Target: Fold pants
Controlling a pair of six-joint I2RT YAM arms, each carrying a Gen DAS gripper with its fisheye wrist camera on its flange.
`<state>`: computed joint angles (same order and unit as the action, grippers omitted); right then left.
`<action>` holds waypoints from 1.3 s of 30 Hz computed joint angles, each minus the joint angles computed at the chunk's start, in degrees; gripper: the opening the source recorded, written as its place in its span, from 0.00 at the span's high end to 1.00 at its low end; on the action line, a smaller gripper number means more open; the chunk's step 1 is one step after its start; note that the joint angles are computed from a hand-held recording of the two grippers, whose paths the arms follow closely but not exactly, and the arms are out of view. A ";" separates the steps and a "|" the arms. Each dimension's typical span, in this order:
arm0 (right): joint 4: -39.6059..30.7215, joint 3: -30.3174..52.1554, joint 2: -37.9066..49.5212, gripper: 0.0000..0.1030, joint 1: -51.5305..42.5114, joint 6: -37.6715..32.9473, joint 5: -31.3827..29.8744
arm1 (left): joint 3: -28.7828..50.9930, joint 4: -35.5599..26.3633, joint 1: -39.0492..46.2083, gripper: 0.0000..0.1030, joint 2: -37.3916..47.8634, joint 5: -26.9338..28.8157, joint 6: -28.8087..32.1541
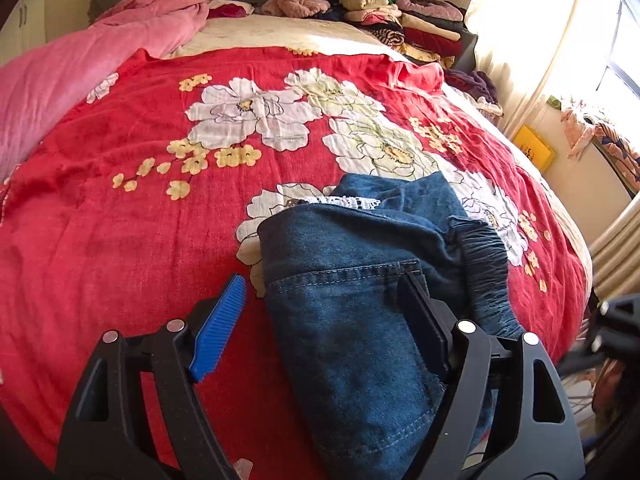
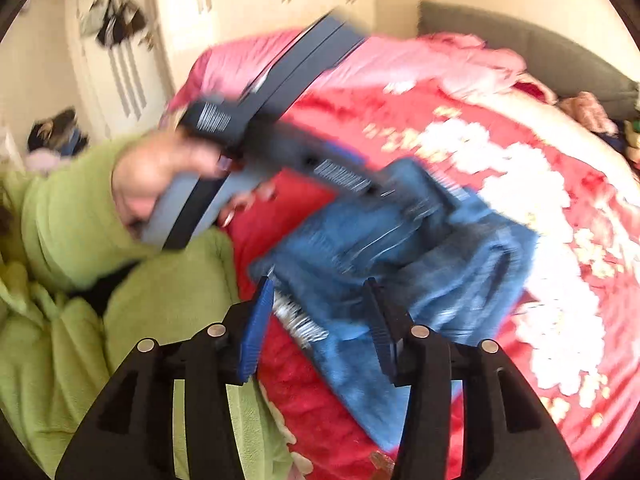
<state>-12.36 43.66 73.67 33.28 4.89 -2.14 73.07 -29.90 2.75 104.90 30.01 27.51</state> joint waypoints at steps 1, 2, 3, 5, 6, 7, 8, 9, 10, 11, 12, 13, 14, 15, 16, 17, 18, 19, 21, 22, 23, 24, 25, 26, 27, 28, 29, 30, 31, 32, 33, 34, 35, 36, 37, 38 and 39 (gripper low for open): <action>0.21 -0.39 -1.29 0.55 -0.73 0.80 0.56 | -0.26 0.18 0.09 0.31 -0.41 0.11 0.06; 0.27 -0.89 -2.76 0.53 -1.26 1.80 1.77 | -0.69 0.50 0.18 0.30 -0.98 0.20 0.06; 0.26 -0.91 -3.66 0.43 -3.18 1.90 2.21 | -0.88 0.55 0.29 0.29 -1.35 0.33 0.13; 0.45 -0.56 -4.59 0.39 -5.19 3.23 3.66 | -1.40 0.61 0.51 0.25 -2.19 0.65 0.29; 0.09 -0.72 -5.45 0.39 -5.89 3.86 4.42 | -1.62 0.62 0.63 0.24 -2.63 0.79 0.30; -0.17 -0.67 -5.95 0.39 -6.78 4.65 5.43 | -1.81 0.58 0.74 0.23 -2.97 1.11 0.42; -0.47 -0.93 -6.77 0.39 -8.02 4.92 5.46 | -1.96 0.56 0.77 0.21 -3.25 1.23 0.49; -0.20 -1.29 -7.13 0.36 -9.17 5.50 5.53 | -2.28 0.61 0.81 0.20 -3.68 1.26 0.53; -0.15 -1.50 -7.47 0.25 -10.27 6.52 5.68 | -2.65 0.73 0.88 0.17 -4.05 1.41 0.65; -0.16 -1.52 -7.18 0.21 -11.40 7.56 5.57 | -2.97 0.84 0.92 0.15 -4.32 1.46 0.87; -0.14 -1.77 -6.56 0.21 -12.57 8.19 5.53 | -3.27 1.08 0.87 0.14 -4.46 1.23 0.89; 0.06 -1.79 -5.24 0.21 -13.78 8.79 5.25 | -3.64 1.41 0.77 0.13 -4.48 0.76 0.96; 0.17 -1.50 -3.60 0.21 -14.65 9.47 4.36 | -3.77 1.61 0.68 0.13 -4.24 0.25 1.06; 0.53 -1.16 -1.72 0.21 -15.38 10.28 3.62 | -3.75 1.63 0.57 0.13 -3.80 -0.19 1.09; 0.62 -0.71 0.65 0.21 -16.30 11.47 2.78 | -3.73 1.70 0.44 0.13 -3.30 -0.56 1.05; 0.54 -0.23 2.77 0.21 -17.16 12.25 1.22 | -3.78 1.73 0.39 0.13 -2.93 -0.88 1.15; 1.28 -0.06 4.82 0.21 -17.98 12.93 0.02 | -3.77 1.73 0.20 0.13 -2.48 -1.40 1.23; 1.91 0.45 7.37 0.21 -18.96 13.49 -1.27 | -3.76 1.76 0.06 0.13 -2.05 -1.70 1.38; 2.14 1.78 11.92 0.30 -20.02 14.02 -3.66 | -3.67 1.91 -0.44 0.13 -0.98 -2.99 1.39; 2.97 2.09 14.21 0.35 -20.45 14.39 -5.35 | -3.63 1.86 -0.61 0.13 -0.45 -3.25 1.47; 4.18 2.18 16.22 0.35 -21.13 14.86 -7.28 | -3.43 1.72 -0.83 0.13 0.22 -3.55 1.49; 5.90 1.74 17.29 0.35 -21.72 15.26 -8.85 | -3.46 1.66 -0.96 0.13 0.70 -3.64 1.53; 7.28 0.97 17.37 0.35 -21.54 15.97 -9.49 | -3.32 1.62 -1.03 0.13 1.25 -3.51 1.48; 8.65 0.68 18.10 0.35 -22.17 16.36 -10.74 | -3.20 1.69 -1.15 0.13 1.82 -3.46 1.28; 9.56 0.45 18.42 0.35 -22.47 16.93 -11.72 | -3.11 1.70 -1.25 0.14 2.35 -3.20 1.13; 10.38 0.41 18.81 0.35 -22.44 16.82 -12.31 | -2.81 1.24 -1.35 0.18 2.86 -2.68 0.98; 10.45 0.61 18.86 0.38 -22.17 16.34 -12.57 | -2.48 0.80 -1.31 0.31 3.28 -1.75 1.01; 10.72 0.95 19.17 0.53 -22.16 15.83 -13.93 | -2.10 0.17 -1.23 0.39 3.64 -0.60 1.14; 11.40 1.09 19.22 0.70 -22.22 15.90 -16.08 | -2.08 0.01 -1.32 0.50 3.61 -0.14 1.07; 11.43 1.41 18.89 0.72 -21.73 15.70 -15.70 | -2.08 -0.27 -1.44 0.61 3.38 0.50 1.08; 11.72 1.46 18.04 0.76 -20.88 14.96 -14.40 | -2.34 -0.04 -1.64 0.64 2.87 0.46 0.87; 12.14 1.36 17.15 0.79 -20.59 14.57 -13.94 | -2.67 0.39 -1.88 0.68 2.18 0.25 0.56; 12.77 1.32 16.15 0.80 -20.44 14.39 -13.90 | -2.45 0.32 -1.90 0.74 1.77 0.48 0.38; 12.89 1.79 15.46 0.81 -20.37 13.93 -14.10 | -1.85 0.11 -1.69 0.75 1.38 1.34 -0.03; 12.51 2.76 15.43 0.81 -20.33 13.01 -13.83 | -1.10 0.00 -1.73 0.75 1.18 1.88 -0.43; 11.94 3.85 15.19 0.81 -19.91 12.17 -12.39 | -0.93 0.80 -1.93 0.75 0.53 1.73 -0.84; 11.46 4.70 14.98 0.81 -19.74 11.48 -11.28 | -1.31 2.67 -2.18 0.75 -0.36 1.30 -1.59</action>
